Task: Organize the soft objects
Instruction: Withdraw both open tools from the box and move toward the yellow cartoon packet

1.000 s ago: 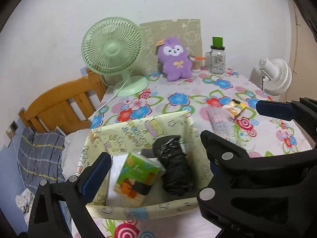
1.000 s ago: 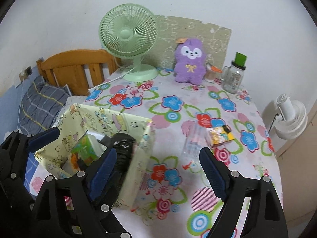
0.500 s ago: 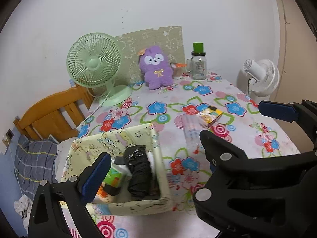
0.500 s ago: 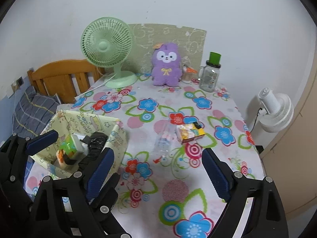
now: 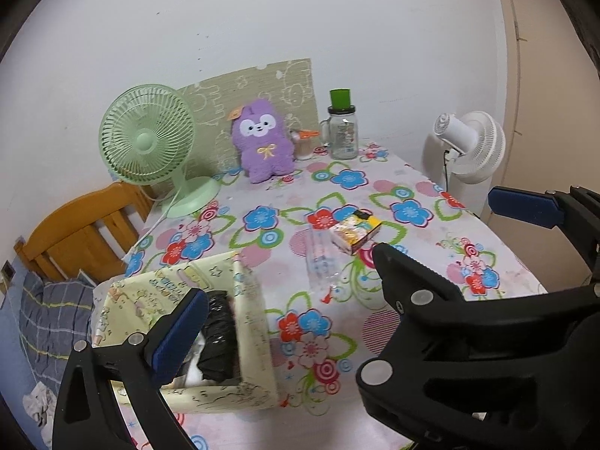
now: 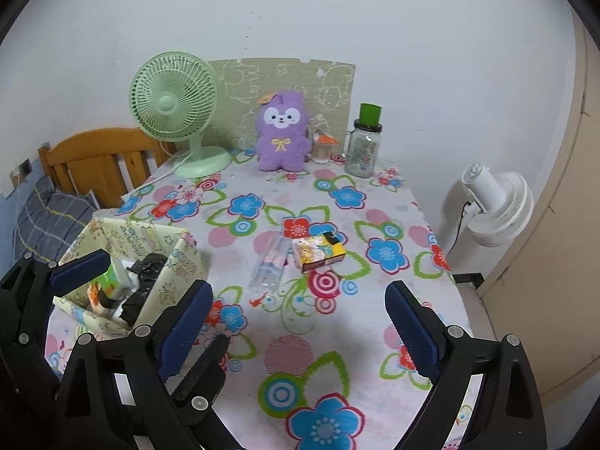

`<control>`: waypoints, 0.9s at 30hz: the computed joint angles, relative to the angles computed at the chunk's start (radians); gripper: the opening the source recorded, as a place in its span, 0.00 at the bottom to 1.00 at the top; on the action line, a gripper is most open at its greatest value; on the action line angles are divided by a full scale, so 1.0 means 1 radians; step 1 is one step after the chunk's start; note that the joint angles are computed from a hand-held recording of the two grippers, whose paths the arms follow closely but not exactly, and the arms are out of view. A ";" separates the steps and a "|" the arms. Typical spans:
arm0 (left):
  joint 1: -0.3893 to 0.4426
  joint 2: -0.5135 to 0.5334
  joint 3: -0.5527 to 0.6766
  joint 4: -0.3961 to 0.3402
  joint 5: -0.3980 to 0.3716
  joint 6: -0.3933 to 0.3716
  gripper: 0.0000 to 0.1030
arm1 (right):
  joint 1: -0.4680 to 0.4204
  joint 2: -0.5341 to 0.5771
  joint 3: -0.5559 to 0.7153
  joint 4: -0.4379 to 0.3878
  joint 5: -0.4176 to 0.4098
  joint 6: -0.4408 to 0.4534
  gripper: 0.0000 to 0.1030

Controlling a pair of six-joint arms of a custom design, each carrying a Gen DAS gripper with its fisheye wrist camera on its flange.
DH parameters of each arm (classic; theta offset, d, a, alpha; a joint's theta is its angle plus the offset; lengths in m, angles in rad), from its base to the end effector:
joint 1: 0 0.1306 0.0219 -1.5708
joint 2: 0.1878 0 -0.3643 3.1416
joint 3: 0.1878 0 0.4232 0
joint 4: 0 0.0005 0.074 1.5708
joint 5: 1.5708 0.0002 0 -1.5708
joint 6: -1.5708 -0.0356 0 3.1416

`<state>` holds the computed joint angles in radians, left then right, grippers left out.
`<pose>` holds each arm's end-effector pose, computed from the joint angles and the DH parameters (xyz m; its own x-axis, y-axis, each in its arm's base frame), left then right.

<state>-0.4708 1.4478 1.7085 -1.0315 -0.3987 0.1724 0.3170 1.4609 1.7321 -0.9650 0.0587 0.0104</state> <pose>0.4792 -0.2289 0.5287 -0.6408 0.1488 -0.7531 0.0608 0.9878 0.1434 0.5159 0.1665 0.5370 -0.6048 -0.2093 -0.7684 -0.2746 0.9605 -0.0455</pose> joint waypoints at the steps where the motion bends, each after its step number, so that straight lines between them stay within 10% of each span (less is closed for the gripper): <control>1: -0.004 0.003 0.004 0.000 -0.001 -0.001 1.00 | -0.006 -0.001 0.000 0.000 -0.003 0.001 0.92; 27: -0.029 0.176 0.178 -0.023 0.047 0.030 1.00 | -0.114 0.082 0.063 0.003 -0.082 0.037 0.92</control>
<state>-0.4994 1.6241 1.8866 -1.0544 -0.3513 0.2025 0.2035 1.5430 1.7948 -0.9625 -0.0234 0.0471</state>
